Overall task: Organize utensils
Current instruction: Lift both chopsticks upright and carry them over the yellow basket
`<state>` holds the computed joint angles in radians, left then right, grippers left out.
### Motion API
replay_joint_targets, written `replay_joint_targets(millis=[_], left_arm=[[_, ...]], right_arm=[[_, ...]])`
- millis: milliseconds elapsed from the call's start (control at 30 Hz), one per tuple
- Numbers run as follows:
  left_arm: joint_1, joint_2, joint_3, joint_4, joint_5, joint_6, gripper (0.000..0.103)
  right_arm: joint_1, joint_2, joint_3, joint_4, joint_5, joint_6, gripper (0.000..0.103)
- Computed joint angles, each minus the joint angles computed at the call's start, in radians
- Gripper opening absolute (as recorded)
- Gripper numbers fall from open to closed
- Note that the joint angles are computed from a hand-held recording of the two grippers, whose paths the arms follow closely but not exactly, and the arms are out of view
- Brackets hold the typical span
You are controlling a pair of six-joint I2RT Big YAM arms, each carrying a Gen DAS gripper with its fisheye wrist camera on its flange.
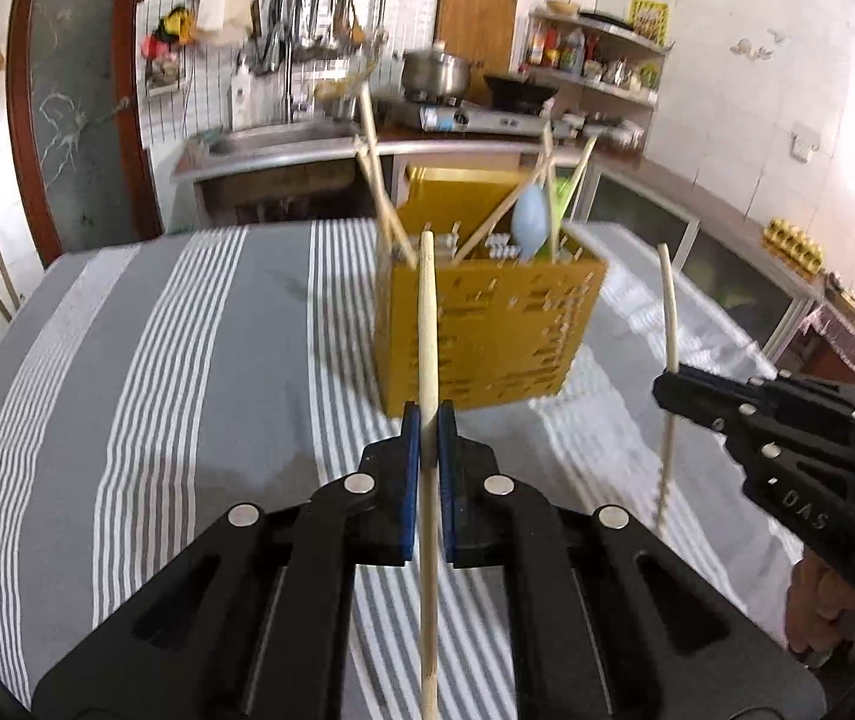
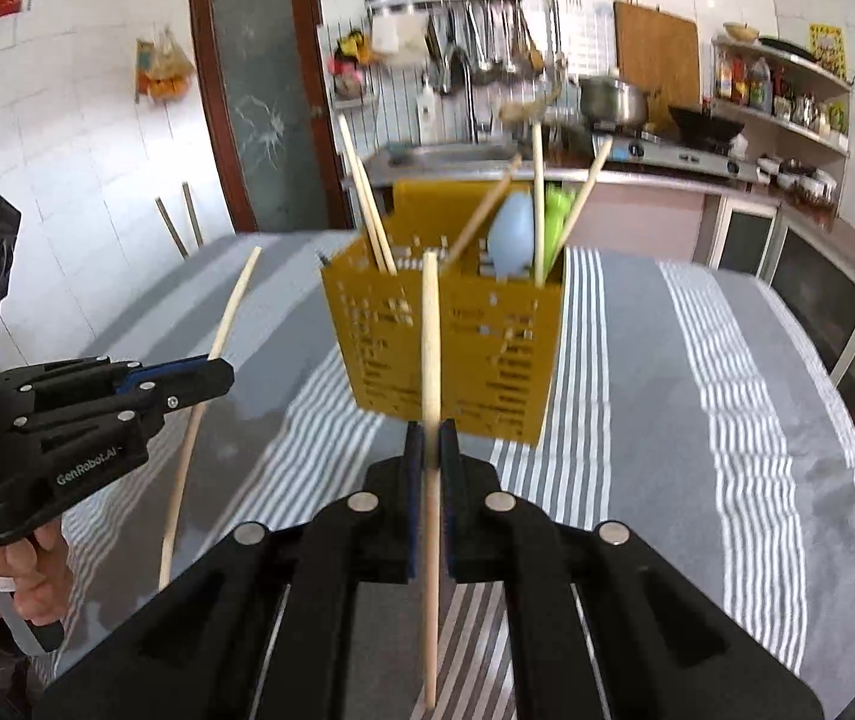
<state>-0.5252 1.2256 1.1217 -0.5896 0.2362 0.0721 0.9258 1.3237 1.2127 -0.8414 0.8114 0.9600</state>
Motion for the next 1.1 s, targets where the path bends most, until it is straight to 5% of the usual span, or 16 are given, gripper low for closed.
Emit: replay_joint_targets(millis=[367, 767, 1100], left_arm=[[-0.011, -0.076, -0.001, 0.048, 0.027, -0.039, 0.005], [-0.020, -0.008, 0.170, 0.077, 0.021, -0.079, 0.005], [-0.028, 0.084, 0.320, 0.134, 0.024, -0.111, 0.005]], right_arm=[[0.034, -0.040, 0.038, 0.004, 0.122, -0.078, 0.006], [-0.004, -0.080, 0.121, 0.011, 0.194, -0.216, 0.006], [-0.084, -0.077, 0.196, 0.109, 0.180, -0.403, 0.006]])
